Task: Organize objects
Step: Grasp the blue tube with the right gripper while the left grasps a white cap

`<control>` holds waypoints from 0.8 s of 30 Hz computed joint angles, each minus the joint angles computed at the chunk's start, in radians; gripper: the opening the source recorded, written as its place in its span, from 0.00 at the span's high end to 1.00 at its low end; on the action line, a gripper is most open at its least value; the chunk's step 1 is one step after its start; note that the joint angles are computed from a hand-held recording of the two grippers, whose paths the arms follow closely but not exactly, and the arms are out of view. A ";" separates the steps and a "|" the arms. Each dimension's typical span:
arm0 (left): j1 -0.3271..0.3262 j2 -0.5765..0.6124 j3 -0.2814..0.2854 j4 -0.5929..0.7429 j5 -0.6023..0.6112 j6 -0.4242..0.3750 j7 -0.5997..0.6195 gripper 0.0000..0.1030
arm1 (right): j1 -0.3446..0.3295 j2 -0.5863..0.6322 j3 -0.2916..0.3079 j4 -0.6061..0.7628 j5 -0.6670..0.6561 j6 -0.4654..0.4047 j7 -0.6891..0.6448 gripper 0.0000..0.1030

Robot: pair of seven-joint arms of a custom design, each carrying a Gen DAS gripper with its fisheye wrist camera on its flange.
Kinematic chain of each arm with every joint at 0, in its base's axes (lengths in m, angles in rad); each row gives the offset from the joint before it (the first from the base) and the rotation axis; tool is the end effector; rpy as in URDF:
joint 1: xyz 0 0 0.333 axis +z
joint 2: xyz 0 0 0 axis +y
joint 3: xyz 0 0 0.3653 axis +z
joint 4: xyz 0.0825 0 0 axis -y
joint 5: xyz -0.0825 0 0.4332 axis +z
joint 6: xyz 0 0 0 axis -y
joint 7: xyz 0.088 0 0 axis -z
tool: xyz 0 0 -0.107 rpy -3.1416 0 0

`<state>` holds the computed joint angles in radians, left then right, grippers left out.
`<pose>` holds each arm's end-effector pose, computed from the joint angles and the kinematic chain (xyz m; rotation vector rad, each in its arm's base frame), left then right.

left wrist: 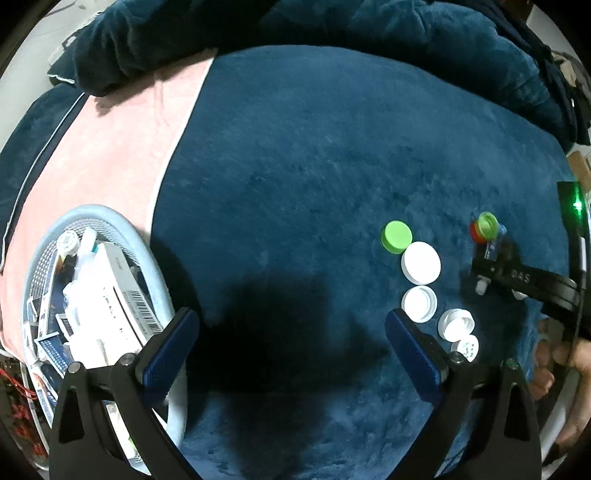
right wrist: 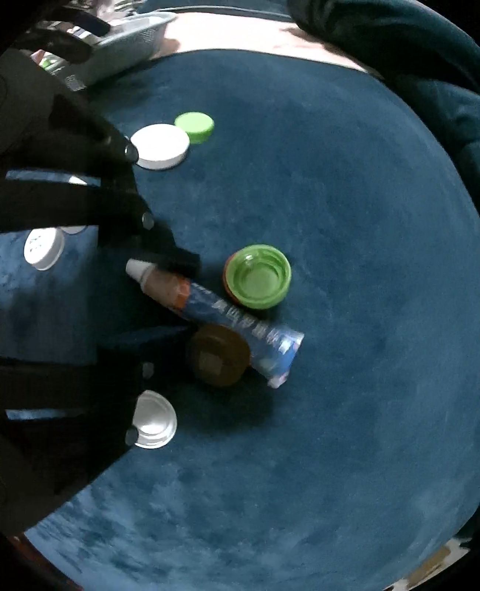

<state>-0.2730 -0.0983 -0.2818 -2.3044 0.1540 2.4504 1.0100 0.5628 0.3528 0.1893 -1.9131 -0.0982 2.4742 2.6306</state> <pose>0.4712 -0.2942 0.4293 -1.9675 2.1814 -0.2968 0.5152 0.4699 0.3507 -1.7887 2.3161 0.0305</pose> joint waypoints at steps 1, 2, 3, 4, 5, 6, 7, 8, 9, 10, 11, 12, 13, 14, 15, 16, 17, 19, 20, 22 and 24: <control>-0.001 0.001 -0.001 0.000 0.000 0.000 0.003 0.02 | -0.009 -0.009 0.013 -0.012 0.019 0.006 -0.027 0.77; -0.002 0.001 -0.001 0.000 0.000 0.000 0.007 0.02 | -0.013 -0.017 0.022 -0.021 0.035 0.005 -0.047 0.78; -0.003 0.002 0.000 0.002 -0.001 0.000 0.013 0.02 | -0.018 -0.027 0.031 -0.034 0.056 0.004 -0.067 0.79; -0.004 0.005 0.000 0.003 -0.005 0.001 0.019 0.02 | -0.024 -0.039 0.042 -0.046 0.084 0.001 -0.090 0.79; -0.005 0.009 0.001 0.007 -0.010 0.000 0.026 0.02 | -0.029 -0.054 0.055 -0.061 0.117 -0.005 -0.116 0.79; -0.006 0.015 0.001 0.011 -0.014 0.003 0.030 0.02 | -0.029 -0.066 0.060 -0.072 0.136 -0.009 -0.132 0.79; -0.008 0.022 0.002 0.015 -0.019 0.005 0.035 0.02 | -0.024 -0.077 0.060 -0.080 0.142 -0.013 -0.140 0.78; -0.010 0.027 0.002 0.017 -0.025 0.008 0.040 0.02 | -0.015 -0.086 0.055 -0.086 0.132 -0.009 -0.140 0.78; -0.013 0.032 0.002 0.020 -0.033 0.010 0.046 0.02 | -0.009 -0.089 0.048 -0.090 0.122 0.001 -0.136 0.78; -0.016 0.038 0.002 0.024 -0.040 0.010 0.053 0.02 | -0.007 -0.090 0.042 -0.101 0.120 0.031 -0.133 0.78; -0.019 0.043 0.002 0.027 -0.046 0.010 0.061 0.02 | -0.008 -0.089 0.040 -0.110 0.126 0.058 -0.126 0.78; -0.022 0.047 0.002 0.029 -0.048 0.009 0.068 0.02 | -0.009 -0.085 0.037 -0.115 0.133 0.074 -0.115 0.78; -0.024 0.049 0.002 0.030 -0.045 0.009 0.070 0.02 | -0.011 -0.080 0.033 -0.113 0.137 0.078 -0.104 0.78; -0.026 0.052 0.002 0.032 -0.039 0.007 0.070 0.02 | -0.012 -0.072 0.029 -0.109 0.139 0.086 -0.091 0.78; -0.027 0.053 0.002 0.033 -0.033 0.005 0.066 0.02 | -0.012 -0.067 0.026 -0.111 0.137 0.098 -0.081 0.78; -0.028 0.053 0.003 0.033 -0.033 0.003 0.063 0.02 | -0.012 -0.063 0.022 -0.111 0.130 0.111 -0.071 0.78; -0.029 0.056 0.004 0.035 -0.037 0.002 0.062 0.02 | -0.013 -0.056 0.019 -0.109 0.121 0.120 -0.064 0.78; -0.032 0.063 0.005 0.037 -0.048 0.001 0.066 0.02 | -0.011 -0.039 0.015 -0.086 0.106 0.118 -0.049 0.77; -0.033 0.068 0.005 0.039 -0.051 0.002 0.069 0.02 | -0.014 -0.035 0.015 -0.078 0.106 0.119 -0.046 0.77; -0.037 0.077 0.005 0.046 -0.053 -0.002 0.070 0.02 | -0.023 -0.032 0.021 -0.080 0.116 0.134 -0.049 0.76; -0.041 0.085 0.006 0.051 -0.059 -0.006 0.076 0.02 | -0.022 -0.031 0.026 -0.083 0.114 0.154 -0.051 0.76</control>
